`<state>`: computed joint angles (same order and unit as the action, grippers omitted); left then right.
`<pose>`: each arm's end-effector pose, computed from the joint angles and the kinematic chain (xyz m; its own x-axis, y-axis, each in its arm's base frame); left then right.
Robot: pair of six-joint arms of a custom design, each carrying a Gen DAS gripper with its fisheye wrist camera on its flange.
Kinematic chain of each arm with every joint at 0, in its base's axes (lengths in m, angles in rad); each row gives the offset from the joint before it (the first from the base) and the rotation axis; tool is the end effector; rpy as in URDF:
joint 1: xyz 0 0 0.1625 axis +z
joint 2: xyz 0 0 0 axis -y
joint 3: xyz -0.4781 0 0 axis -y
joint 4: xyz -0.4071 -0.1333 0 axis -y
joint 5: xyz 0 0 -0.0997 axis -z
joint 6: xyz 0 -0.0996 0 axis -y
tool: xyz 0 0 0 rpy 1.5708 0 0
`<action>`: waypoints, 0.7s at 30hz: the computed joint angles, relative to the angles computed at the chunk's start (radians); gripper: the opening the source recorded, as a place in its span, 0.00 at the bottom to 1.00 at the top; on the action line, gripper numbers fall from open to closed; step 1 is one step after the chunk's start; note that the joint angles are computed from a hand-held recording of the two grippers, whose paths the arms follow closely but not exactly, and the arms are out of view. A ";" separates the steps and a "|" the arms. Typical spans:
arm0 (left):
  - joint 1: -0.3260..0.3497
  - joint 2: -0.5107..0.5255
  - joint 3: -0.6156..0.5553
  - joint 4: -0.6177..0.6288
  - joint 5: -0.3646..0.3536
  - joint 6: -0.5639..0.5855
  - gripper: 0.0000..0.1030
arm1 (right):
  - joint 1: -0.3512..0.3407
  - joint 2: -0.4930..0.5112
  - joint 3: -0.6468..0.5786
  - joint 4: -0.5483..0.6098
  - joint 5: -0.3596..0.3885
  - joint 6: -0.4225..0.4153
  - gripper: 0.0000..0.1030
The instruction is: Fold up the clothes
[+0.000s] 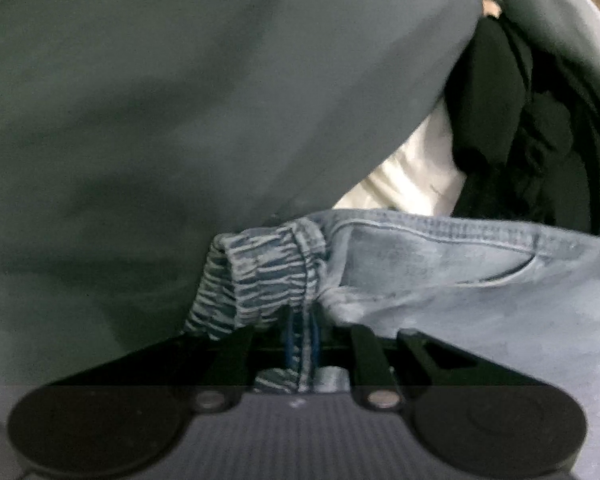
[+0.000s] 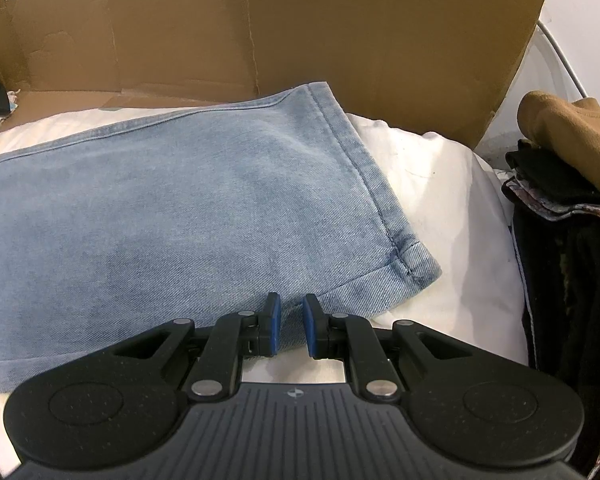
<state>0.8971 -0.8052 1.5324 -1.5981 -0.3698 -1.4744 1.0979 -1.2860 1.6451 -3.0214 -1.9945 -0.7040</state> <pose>-0.2528 -0.6792 0.1448 -0.4661 -0.5281 -0.7098 0.1377 0.7492 -0.6479 -0.2102 -0.6136 0.5249 -0.6279 0.2983 0.7189 -0.2576 0.7919 -0.5536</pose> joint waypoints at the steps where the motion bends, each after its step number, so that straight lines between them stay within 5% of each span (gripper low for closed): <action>1: 0.001 -0.001 -0.002 0.002 -0.001 -0.004 0.10 | -0.001 -0.001 0.001 0.000 0.002 0.000 0.18; 6: -0.024 -0.010 -0.011 0.053 -0.004 -0.075 0.09 | -0.005 -0.002 -0.001 0.006 0.011 0.006 0.18; 13: -0.073 -0.036 0.083 -0.266 0.003 0.144 0.09 | -0.007 -0.004 -0.004 0.013 0.019 0.009 0.18; 21: -0.018 -0.003 0.045 -0.289 -0.032 0.161 0.03 | -0.009 -0.004 -0.008 0.019 0.024 0.006 0.18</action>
<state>0.8794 -0.8085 1.5777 -1.8874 -0.4014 -1.3131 1.0891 -1.2899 1.6375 -3.0024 -1.9706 -0.6985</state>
